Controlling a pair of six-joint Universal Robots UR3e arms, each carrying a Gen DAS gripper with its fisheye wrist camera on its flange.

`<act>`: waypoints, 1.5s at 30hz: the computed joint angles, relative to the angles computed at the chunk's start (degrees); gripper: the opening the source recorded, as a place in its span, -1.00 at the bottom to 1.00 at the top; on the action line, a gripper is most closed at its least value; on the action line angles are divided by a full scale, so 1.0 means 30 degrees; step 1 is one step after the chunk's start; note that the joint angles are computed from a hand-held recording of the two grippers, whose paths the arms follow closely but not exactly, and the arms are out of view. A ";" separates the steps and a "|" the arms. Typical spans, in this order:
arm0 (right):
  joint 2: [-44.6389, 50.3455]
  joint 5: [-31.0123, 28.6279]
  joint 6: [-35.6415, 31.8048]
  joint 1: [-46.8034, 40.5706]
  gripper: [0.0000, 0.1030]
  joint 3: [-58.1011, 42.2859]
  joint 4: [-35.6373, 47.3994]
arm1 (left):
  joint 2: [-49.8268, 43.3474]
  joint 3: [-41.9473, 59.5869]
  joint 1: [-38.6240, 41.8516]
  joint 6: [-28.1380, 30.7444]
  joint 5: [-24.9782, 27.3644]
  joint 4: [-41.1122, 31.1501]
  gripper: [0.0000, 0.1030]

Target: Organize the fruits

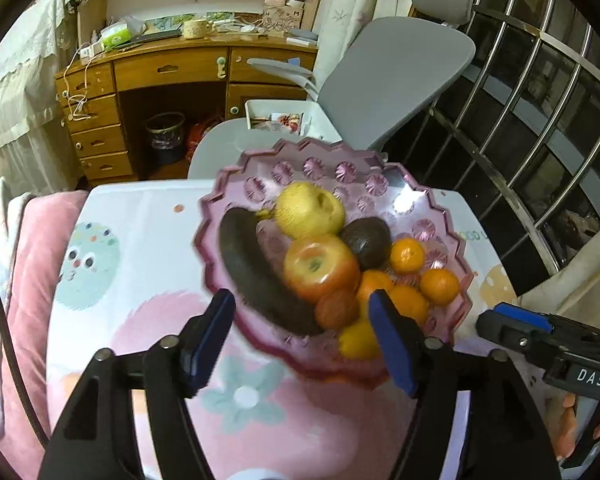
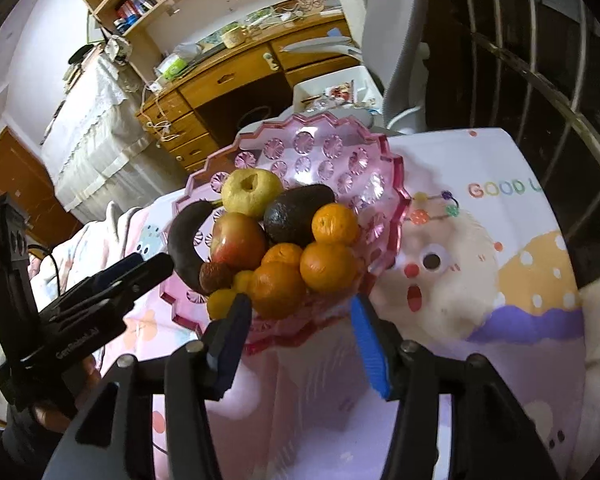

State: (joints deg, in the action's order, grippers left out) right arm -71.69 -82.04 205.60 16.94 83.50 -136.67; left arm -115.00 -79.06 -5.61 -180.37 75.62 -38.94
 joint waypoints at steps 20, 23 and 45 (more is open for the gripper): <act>-0.5852 -0.1912 0.6352 0.7863 0.20 0.3097 0.6948 | 1.5434 -0.8516 0.3708 0.3302 0.0103 -1.4227 0.57; -0.6357 -0.2613 0.5809 0.8930 0.62 0.1035 0.9252 | 1.7087 -0.6946 0.3493 0.3016 0.0454 -1.6595 0.72; -0.7563 -1.0391 1.2181 1.5792 0.89 -0.6783 1.5513 | 1.9009 0.0427 -0.4973 -0.4418 0.5889 -1.9637 0.99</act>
